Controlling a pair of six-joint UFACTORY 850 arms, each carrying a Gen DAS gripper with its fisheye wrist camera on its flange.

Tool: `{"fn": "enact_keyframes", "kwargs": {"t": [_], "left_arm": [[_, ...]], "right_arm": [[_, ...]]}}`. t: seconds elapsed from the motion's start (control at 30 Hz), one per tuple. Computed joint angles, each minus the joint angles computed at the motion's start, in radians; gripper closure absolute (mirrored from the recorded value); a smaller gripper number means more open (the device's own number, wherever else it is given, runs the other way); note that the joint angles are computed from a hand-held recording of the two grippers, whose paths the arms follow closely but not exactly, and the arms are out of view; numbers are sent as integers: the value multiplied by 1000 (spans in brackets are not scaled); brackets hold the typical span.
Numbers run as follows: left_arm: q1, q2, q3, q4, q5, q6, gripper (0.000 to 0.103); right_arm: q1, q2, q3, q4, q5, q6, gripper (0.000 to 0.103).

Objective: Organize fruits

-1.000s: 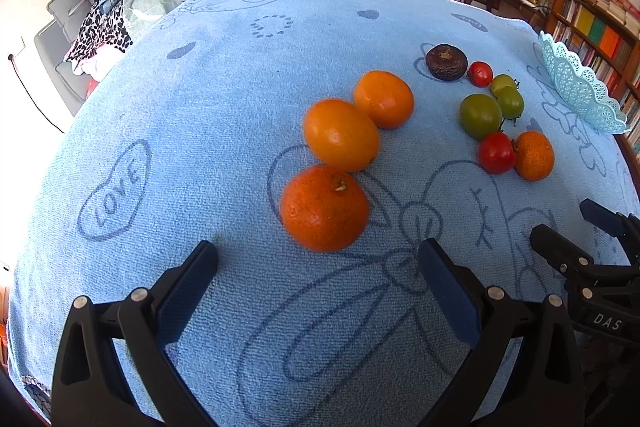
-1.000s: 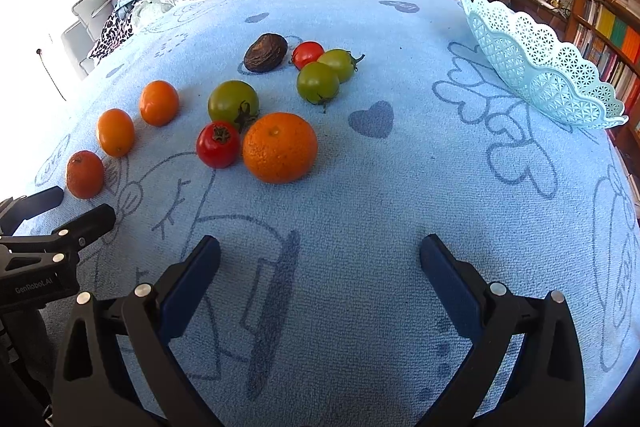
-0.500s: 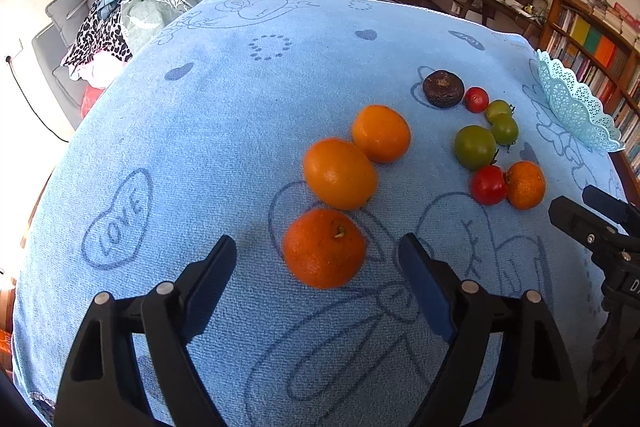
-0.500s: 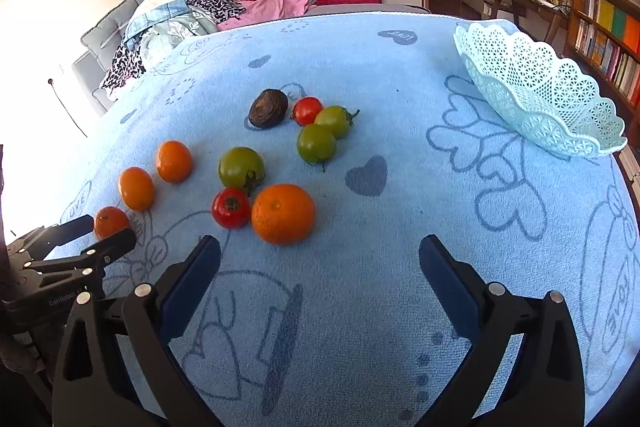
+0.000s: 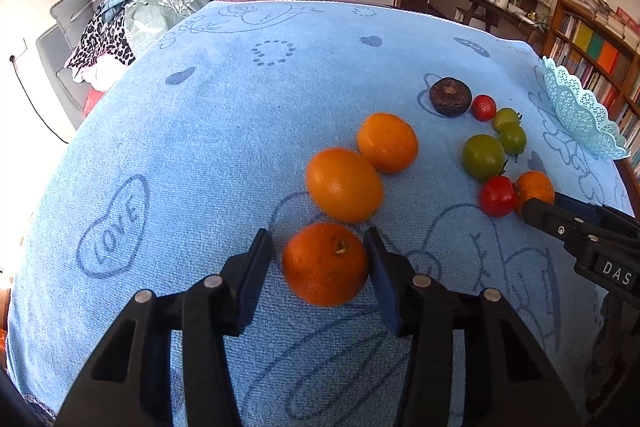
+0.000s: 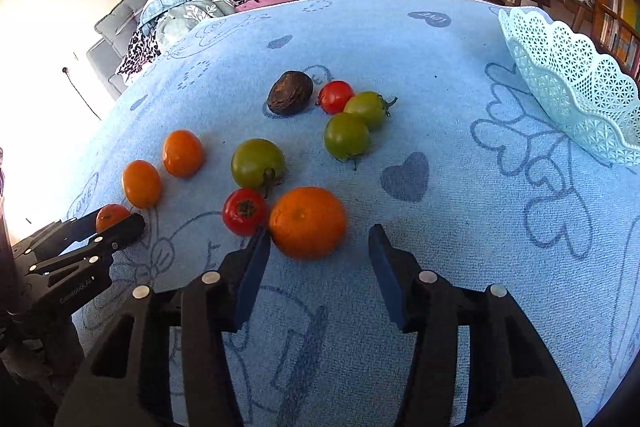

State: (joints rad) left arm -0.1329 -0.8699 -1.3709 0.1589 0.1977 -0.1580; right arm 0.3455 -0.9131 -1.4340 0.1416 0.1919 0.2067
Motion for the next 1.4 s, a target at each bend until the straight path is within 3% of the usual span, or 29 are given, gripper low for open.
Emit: {"fn": "enact_keyframes", "kwargs": {"t": [0.17, 0.4, 0.87, 1.1, 1.3, 1.4], "left_arm": [[0, 6, 8, 29, 9, -17, 63], [-7, 27, 27, -9, 20, 36, 64], [-54, 95, 62, -58, 70, 136, 64], [-108, 95, 15, 43, 65, 81, 64], [-160, 75, -51, 214, 54, -61, 64], [-190, 52, -101, 210, 51, -44, 64]], "right_arm": [[3, -3, -3, -63, 2, 51, 63], [-2, 19, 34, -93, 35, 104, 64], [-36, 141, 193, 10, 179, 76, 64], [-80, 203, 269, 106, 245, 31, 64], [-127, 243, 314, 182, 289, -2, 64], [-154, 253, 325, 202, 299, -5, 64]]}}
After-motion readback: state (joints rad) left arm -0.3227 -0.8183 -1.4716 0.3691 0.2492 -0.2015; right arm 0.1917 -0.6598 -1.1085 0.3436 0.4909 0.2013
